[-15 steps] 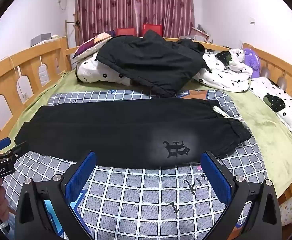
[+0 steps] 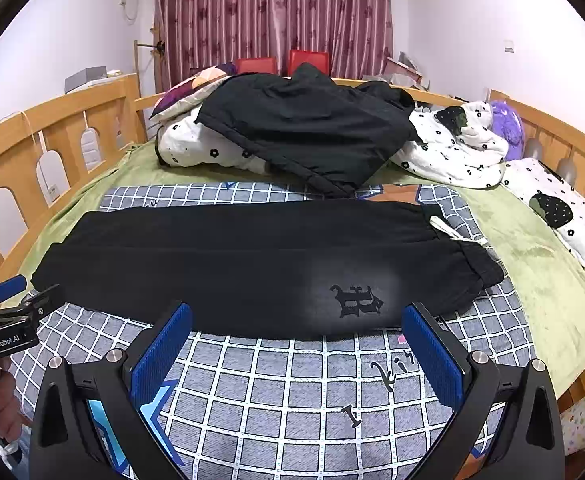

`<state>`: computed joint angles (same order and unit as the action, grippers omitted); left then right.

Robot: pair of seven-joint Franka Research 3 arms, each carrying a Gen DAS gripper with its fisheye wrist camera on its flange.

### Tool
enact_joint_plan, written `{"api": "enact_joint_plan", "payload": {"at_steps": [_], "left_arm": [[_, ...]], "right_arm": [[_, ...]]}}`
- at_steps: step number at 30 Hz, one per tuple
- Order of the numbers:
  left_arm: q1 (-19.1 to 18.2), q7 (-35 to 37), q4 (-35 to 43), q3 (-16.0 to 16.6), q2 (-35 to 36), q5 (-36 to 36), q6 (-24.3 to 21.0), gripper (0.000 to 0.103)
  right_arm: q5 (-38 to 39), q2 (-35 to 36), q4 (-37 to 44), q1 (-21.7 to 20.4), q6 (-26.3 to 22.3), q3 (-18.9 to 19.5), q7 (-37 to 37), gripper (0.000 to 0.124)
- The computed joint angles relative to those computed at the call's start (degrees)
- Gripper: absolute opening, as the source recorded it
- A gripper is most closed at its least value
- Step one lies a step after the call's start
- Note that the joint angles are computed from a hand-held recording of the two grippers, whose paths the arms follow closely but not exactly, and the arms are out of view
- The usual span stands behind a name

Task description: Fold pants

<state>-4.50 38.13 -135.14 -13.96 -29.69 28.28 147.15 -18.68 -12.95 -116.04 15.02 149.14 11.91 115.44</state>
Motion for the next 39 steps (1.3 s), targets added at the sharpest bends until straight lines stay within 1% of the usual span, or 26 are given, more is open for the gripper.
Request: {"api": "enact_joint_plan", "payload": {"at_steps": [6, 13, 17, 25, 29, 32, 33, 39], "left_arm": [[-0.1, -0.1, -0.1, 0.1, 0.0, -0.1, 0.1, 0.103], [0.0, -0.6, -0.9, 0.3, 0.0, -0.1, 1.3, 0.103], [0.6, -1.6, -1.0, -0.5, 0.2, 0.6, 1.8, 0.103], [0.3, -2.6, -1.4, -0.1, 0.2, -0.1, 2.9, 0.103], [0.3, -3.4, -1.8, 0.1, 0.2, -0.6, 4.6, 0.103], [0.3, -2.7, -1.5, -0.1, 0.1, -0.4, 3.3, 0.103], [0.3, -2.1, -1.1, -0.2, 0.2, -0.2, 2.2, 0.103], [0.3, -2.1, -1.0, -0.1, 0.2, 0.0, 2.3, 0.103]], "right_arm": [[0.3, -0.1, 0.0, 0.1, 0.1, 0.0, -0.2, 0.103], [0.5, -0.1, 0.2, 0.2, -0.1, 0.0, 0.0, 0.103], [0.5, -0.1, 0.2, 0.2, -0.2, 0.0, -0.1, 0.103], [0.5, -0.1, 0.2, 0.1, -0.3, 0.0, -0.1, 0.103], [0.5, -0.2, 0.2, 0.1, -0.4, 0.0, -0.1, 0.103], [0.5, -0.2, 0.0, 0.1, -0.1, 0.0, -0.1, 0.103], [0.5, -0.2, 0.0, 0.1, -0.2, 0.0, -0.1, 0.103], [0.5, -0.4, -0.1, 0.1, -0.2, 0.0, -0.3, 0.103]]}}
